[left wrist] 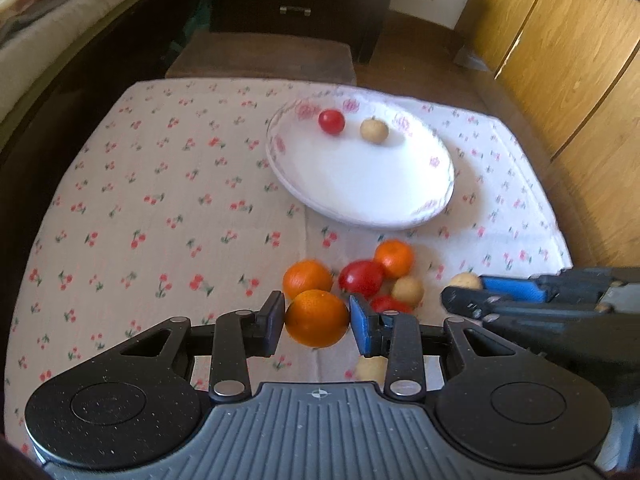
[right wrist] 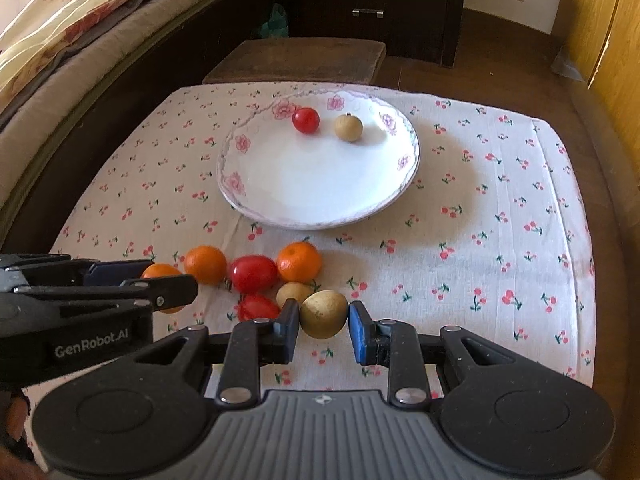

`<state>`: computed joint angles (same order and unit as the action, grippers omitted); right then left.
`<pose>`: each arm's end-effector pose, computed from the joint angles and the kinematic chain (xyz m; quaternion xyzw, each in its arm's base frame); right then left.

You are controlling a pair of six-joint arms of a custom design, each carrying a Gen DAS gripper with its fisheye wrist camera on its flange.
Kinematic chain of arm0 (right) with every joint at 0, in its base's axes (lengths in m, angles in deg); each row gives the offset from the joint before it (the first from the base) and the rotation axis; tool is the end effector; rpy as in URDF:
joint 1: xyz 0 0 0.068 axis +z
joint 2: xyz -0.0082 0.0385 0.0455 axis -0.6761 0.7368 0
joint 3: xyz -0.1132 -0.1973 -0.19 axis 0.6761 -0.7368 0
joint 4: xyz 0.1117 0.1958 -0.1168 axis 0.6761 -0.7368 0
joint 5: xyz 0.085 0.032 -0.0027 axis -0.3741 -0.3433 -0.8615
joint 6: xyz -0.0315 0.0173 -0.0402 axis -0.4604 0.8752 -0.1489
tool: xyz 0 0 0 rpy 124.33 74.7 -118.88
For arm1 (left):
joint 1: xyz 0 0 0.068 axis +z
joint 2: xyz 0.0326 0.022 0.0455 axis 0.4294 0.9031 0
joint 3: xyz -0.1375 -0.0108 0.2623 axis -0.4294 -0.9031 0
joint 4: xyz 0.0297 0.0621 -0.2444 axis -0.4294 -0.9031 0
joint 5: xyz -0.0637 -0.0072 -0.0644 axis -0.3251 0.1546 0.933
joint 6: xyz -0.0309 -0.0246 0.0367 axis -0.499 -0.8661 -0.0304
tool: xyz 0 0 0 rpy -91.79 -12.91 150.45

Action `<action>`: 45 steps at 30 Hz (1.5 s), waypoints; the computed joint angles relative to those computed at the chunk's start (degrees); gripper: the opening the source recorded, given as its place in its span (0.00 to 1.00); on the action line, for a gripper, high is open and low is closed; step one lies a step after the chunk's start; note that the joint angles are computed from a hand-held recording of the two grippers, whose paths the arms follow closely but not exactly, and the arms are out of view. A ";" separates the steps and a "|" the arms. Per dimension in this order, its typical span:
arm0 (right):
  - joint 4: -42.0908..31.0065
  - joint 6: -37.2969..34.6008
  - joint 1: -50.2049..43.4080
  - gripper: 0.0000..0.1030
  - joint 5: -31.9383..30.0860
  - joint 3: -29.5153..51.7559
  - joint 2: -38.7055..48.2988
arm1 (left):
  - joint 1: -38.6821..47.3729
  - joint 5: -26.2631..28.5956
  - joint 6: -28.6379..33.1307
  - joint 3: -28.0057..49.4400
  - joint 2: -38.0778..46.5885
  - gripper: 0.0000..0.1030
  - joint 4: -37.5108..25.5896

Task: Organize fruits
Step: 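Lower both held fruits into the white bowl and open both grippers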

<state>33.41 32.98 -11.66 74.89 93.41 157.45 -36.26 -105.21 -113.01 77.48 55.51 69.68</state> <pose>0.1630 0.0960 0.0320 -0.1186 0.9610 0.0847 0.2349 0.1538 -0.2598 0.0349 0.0056 0.9660 -0.0799 0.2459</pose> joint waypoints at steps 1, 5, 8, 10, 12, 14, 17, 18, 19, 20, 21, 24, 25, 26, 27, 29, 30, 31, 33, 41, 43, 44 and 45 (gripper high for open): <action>-0.35 -0.16 -0.34 0.27 -0.12 0.32 -0.26 | 0.32 -0.04 0.42 0.51 -0.06 0.43 -0.16; -2.03 -0.98 -2.34 0.27 -0.83 1.71 -1.68 | 1.97 0.29 2.17 2.82 0.34 0.43 -0.80; -3.35 -1.94 -4.23 0.27 -1.46 3.47 -2.02 | 3.20 0.56 3.70 5.00 1.13 0.43 -1.40; -4.05 -2.58 -5.39 0.27 -1.95 5.09 -1.12 | 4.02 0.66 4.70 6.59 1.95 0.43 -1.93; -4.57 -3.09 -6.17 0.28 -2.34 6.81 0.19 | 4.84 0.70 5.66 8.37 3.17 0.42 -2.42; -5.05 -3.68 -6.65 0.28 -1.85 8.22 1.20 | 5.65 0.64 6.57 10.20 4.45 0.42 -3.26; -5.58 -4.35 -8.00 0.28 -2.62 10.30 2.83 | 7.01 1.37 7.64 11.76 5.90 0.42 -3.07; -5.47 -4.43 -8.28 0.28 -2.80 10.87 3.22 | 7.39 1.44 7.89 12.00 6.11 0.42 -3.05; -5.66 -4.46 -8.43 0.28 -2.92 11.39 3.26 | 7.81 1.41 8.18 12.30 6.42 0.42 -2.98; -6.09 -4.52 -8.49 0.28 -2.98 12.06 3.39 | 8.23 1.55 8.37 12.60 6.69 0.42 -2.90; -6.26 -4.63 -8.56 0.28 -3.11 12.78 3.87 | 8.67 1.77 8.54 12.78 6.93 0.42 -2.72; -6.51 -4.58 -8.68 0.28 -3.38 14.98 6.04 | 9.69 1.79 9.14 13.35 7.72 0.41 -2.36; -6.30 -4.57 -8.65 0.28 -3.36 15.44 6.52 | 9.97 1.78 9.23 13.68 7.93 0.41 -2.52; -6.62 -4.54 -8.68 0.28 -3.39 16.03 6.79 | 10.14 1.71 9.21 13.73 7.98 0.41 -2.50; -6.78 -4.48 -8.74 0.28 -3.55 16.44 7.03 | 10.41 1.82 9.29 13.78 8.10 0.41 -2.38; -6.78 -4.26 -8.85 0.28 -3.59 17.08 7.72 | 10.82 2.22 9.34 13.62 8.24 0.41 -1.83; -6.68 -4.17 -8.78 0.28 -3.42 17.23 7.95 | 10.94 2.31 9.30 13.60 8.27 0.41 -1.74; -6.58 -4.00 -8.75 0.28 -3.33 17.30 8.06 | 10.98 2.33 9.29 13.52 8.20 0.41 -1.69; -6.42 -3.58 -8.72 0.29 -3.23 17.18 7.86 | 11.06 2.58 9.04 13.24 7.89 0.41 -1.51; -5.47 -3.22 -8.82 0.29 -3.16 16.30 7.10 | 10.87 2.20 8.62 12.42 6.79 0.45 -1.21; -5.32 -3.05 -8.94 0.29 -3.14 16.13 6.93 | 10.84 2.20 8.54 12.30 6.54 0.45 -1.14; -5.17 -2.95 -8.86 0.29 -3.06 15.95 6.72 | 10.84 2.12 8.47 12.21 6.33 0.45 -1.13; -5.00 -2.82 -8.79 0.29 -2.97 15.75 6.40 | 10.85 2.04 8.44 11.91 6.05 0.45 -0.88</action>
<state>28.41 30.17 -20.45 71.92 109.16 163.84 -25.41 -103.17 -104.57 89.38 61.55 68.80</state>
